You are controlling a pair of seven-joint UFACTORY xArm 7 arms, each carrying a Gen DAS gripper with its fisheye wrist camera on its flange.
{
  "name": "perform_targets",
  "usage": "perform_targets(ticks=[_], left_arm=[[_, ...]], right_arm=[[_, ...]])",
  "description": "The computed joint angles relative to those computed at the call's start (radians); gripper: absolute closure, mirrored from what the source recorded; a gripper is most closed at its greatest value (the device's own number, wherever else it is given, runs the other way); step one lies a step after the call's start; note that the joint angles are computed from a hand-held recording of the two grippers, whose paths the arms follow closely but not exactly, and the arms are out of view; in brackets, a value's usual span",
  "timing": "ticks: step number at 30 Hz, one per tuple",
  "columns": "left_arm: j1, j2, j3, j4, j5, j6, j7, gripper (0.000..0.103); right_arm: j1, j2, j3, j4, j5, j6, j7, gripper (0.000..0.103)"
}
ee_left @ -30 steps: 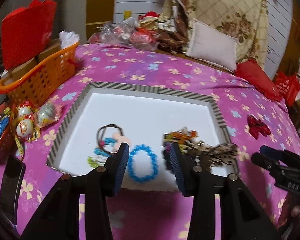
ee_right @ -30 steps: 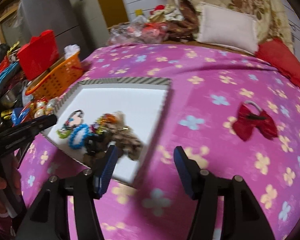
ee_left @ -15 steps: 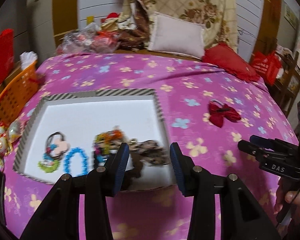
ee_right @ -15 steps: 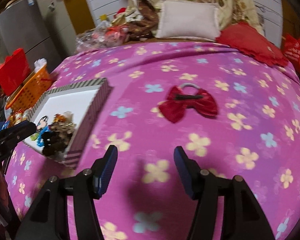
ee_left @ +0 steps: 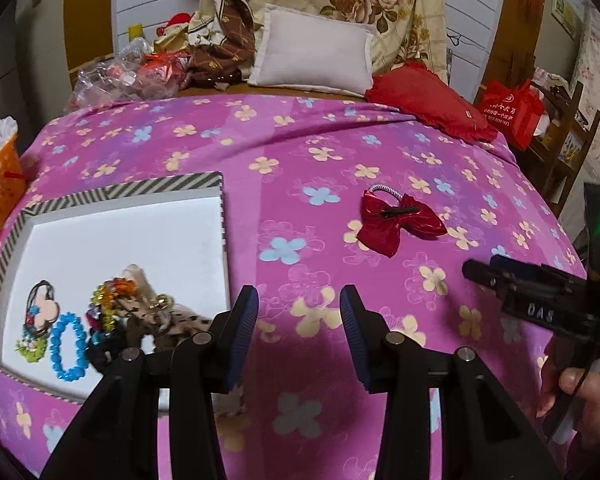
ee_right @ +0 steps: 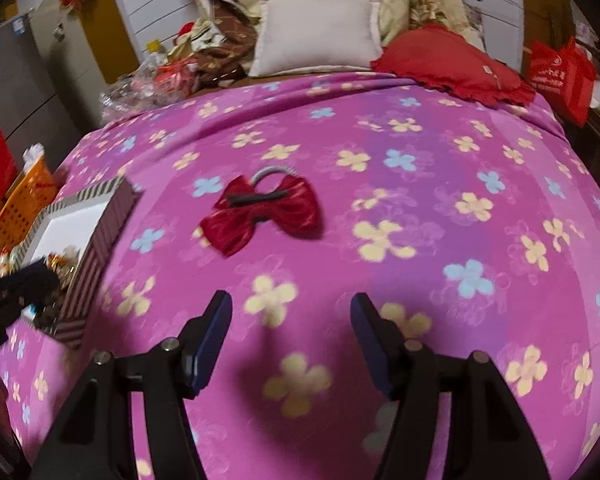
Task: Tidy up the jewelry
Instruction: 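Move the left tool to the red bow clip and grasp its center, then grasp the bow's silver elastic loop with the right tool while the left tool holds the bow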
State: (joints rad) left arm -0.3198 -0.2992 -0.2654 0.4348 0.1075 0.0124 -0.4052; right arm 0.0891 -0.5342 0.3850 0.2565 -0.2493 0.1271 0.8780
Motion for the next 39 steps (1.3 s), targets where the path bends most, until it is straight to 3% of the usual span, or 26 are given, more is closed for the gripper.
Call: perform_targets(ticks=[2, 7, 9, 11, 13, 16, 19, 24, 26, 29, 30, 33, 35, 36, 37, 39], left_arm=[[0.005, 0.028, -0.004, 0.017, 0.002, -0.007, -0.002, 0.065], [-0.121, 0.112, 0.106, 0.074, -0.082, -0.025, 0.079, 0.065], [-0.25, 0.146, 0.213, 0.101, -0.197, -0.033, 0.181, 0.065], [-0.32, 0.173, 0.265, 0.13, -0.289, -0.028, 0.26, 0.065], [-0.419, 0.207, 0.335, 0.173, -0.449, -0.019, 0.396, 0.065], [-0.459, 0.263, 0.342, 0.251, -0.631, 0.005, 0.548, 0.065], [-0.456, 0.331, 0.292, 0.343, -0.858, 0.015, 0.792, 0.064], [-0.362, 0.44, 0.162, 0.47, -0.983, 0.059, 1.04, 0.064], [-0.35, 0.481, 0.142, 0.502, -0.933, 0.064, 1.035, 0.064], [-0.399, 0.539, 0.195, 0.538, -0.759, 0.053, 0.897, 0.064], [-0.39, 0.557, 0.189, 0.554, -0.743, 0.057, 0.879, 0.064], [-0.276, 0.597, 0.075, 0.596, -0.791, 0.084, 0.931, 0.065], [-0.267, 0.607, 0.071, 0.597, -0.739, 0.096, 0.89, 0.08], [-0.282, 0.613, 0.094, 0.597, -0.699, 0.106, 0.855, 0.095], [-0.261, 0.616, 0.074, 0.594, -0.702, 0.11, 0.86, 0.102], [-0.136, 0.615, -0.051, 0.585, -0.788, 0.111, 0.935, 0.103]], right_arm=[[-0.035, 0.054, 0.0, 0.03, -0.015, -0.023, -0.01, 0.039], [-0.152, 0.148, 0.072, 0.107, -0.086, -0.049, 0.0, 0.039], [-0.19, 0.173, 0.09, 0.13, -0.117, -0.056, 0.015, 0.039], [-0.211, 0.198, 0.09, 0.149, -0.141, -0.058, 0.027, 0.039], [-0.228, 0.214, 0.085, 0.16, -0.165, -0.066, 0.038, 0.039], [-0.24, 0.213, 0.07, 0.161, -0.196, -0.056, 0.044, 0.039], [-0.205, 0.189, 0.002, 0.138, -0.193, -0.041, 0.006, 0.039], [-0.165, 0.137, -0.106, 0.086, -0.152, -0.024, -0.094, 0.039], [-0.154, 0.125, -0.147, 0.067, -0.119, -0.034, -0.138, 0.038], [-0.142, 0.138, -0.183, 0.057, -0.071, -0.059, -0.2, 0.038], [-0.144, 0.144, -0.184, 0.057, -0.058, -0.065, -0.214, 0.038], [-0.161, 0.179, -0.166, 0.076, -0.034, -0.076, -0.245, 0.038], [-0.165, 0.2, -0.157, 0.089, -0.021, -0.089, -0.259, 0.039], [-0.166, 0.209, -0.152, 0.096, -0.016, -0.094, -0.263, 0.039], [-0.167, 0.217, -0.147, 0.103, -0.011, -0.098, -0.266, 0.039], [-0.138, 0.237, -0.162, 0.119, 0.011, -0.108, -0.285, 0.039]])
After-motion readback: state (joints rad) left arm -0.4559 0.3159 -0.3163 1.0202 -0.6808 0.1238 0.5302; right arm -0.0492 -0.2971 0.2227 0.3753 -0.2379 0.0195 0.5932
